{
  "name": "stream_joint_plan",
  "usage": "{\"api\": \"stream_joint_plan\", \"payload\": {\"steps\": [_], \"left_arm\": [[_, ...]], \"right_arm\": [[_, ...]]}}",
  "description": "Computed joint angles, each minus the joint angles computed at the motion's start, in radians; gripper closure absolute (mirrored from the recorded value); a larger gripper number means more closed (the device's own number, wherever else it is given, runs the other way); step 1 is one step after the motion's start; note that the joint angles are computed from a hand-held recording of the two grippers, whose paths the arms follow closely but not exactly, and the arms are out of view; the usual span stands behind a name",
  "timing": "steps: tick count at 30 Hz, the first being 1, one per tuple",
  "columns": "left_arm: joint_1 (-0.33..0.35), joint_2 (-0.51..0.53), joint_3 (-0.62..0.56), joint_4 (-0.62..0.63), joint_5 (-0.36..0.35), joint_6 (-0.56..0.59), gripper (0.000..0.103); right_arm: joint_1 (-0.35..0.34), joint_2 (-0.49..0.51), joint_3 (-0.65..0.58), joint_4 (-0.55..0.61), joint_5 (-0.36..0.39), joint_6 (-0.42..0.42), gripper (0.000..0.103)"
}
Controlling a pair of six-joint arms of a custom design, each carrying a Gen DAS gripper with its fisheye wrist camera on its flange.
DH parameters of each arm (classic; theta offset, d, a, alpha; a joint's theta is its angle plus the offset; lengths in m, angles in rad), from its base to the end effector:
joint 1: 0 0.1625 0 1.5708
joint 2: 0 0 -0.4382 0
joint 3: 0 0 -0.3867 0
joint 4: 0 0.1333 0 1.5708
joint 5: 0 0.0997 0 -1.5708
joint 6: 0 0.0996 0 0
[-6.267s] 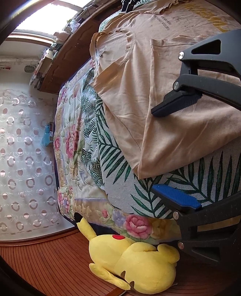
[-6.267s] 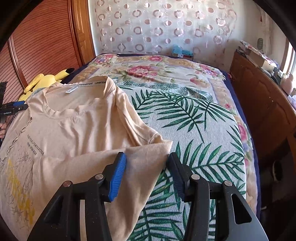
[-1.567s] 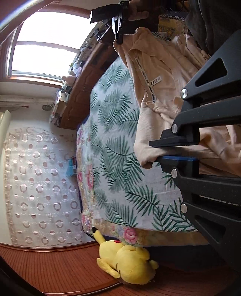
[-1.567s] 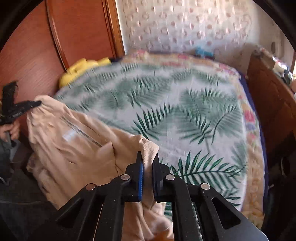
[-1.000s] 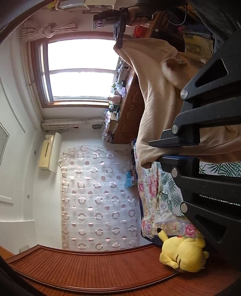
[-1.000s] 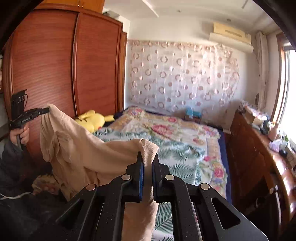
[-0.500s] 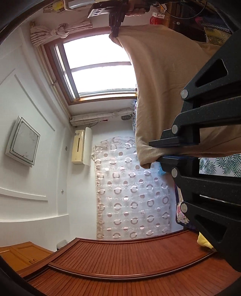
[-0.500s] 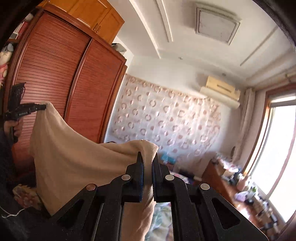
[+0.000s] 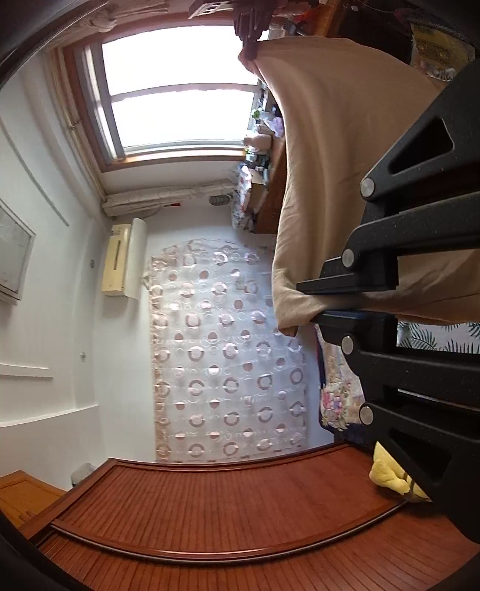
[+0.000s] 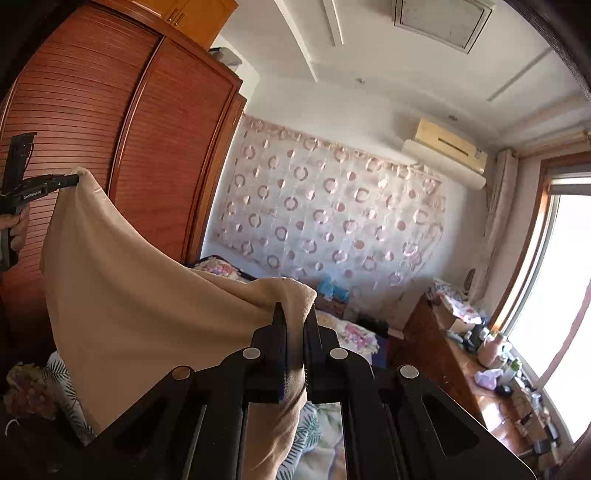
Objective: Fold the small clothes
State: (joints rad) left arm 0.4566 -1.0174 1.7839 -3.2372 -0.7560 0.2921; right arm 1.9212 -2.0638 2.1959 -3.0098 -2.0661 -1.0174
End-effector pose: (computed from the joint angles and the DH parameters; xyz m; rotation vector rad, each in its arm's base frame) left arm -0.4697 -0.4600 0.3027 1.1471 2.1114 -1.4471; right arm 0.1791 -0.2396 0.5710 0.9484 -1.7667 1.2613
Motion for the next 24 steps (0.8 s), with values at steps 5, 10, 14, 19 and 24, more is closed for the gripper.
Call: {"api": "stream_joint_plan", "payload": {"steps": [5,10,14,19,24], "left_arm": [[0.139,0.167,-0.087,0.002,-0.045,-0.026,0.095],[0.230,0.319,-0.209,0.066,-0.063,-0.053,0.095],[0.269,0.392,-0.300,0.122,-0.056,-0.064,0.095],[0.309,0.449,-0.395,0.184,-0.037,-0.070,0.095],[0.345,0.509,-0.489,0.253,-0.027,-0.069,0.095]], "right_arm": [[-0.293,0.134,-0.007,-0.055,0.199,0.014,0.096],[-0.398,0.325,-0.085,-0.100,0.231,0.040,0.096],[-0.391,0.470,-0.193,-0.094,0.174,0.069,0.096],[-0.362,0.600,-0.386,-0.006,0.139,0.123,0.096],[-0.430,0.673,-0.428,-0.010,0.170,0.144,0.096]]}}
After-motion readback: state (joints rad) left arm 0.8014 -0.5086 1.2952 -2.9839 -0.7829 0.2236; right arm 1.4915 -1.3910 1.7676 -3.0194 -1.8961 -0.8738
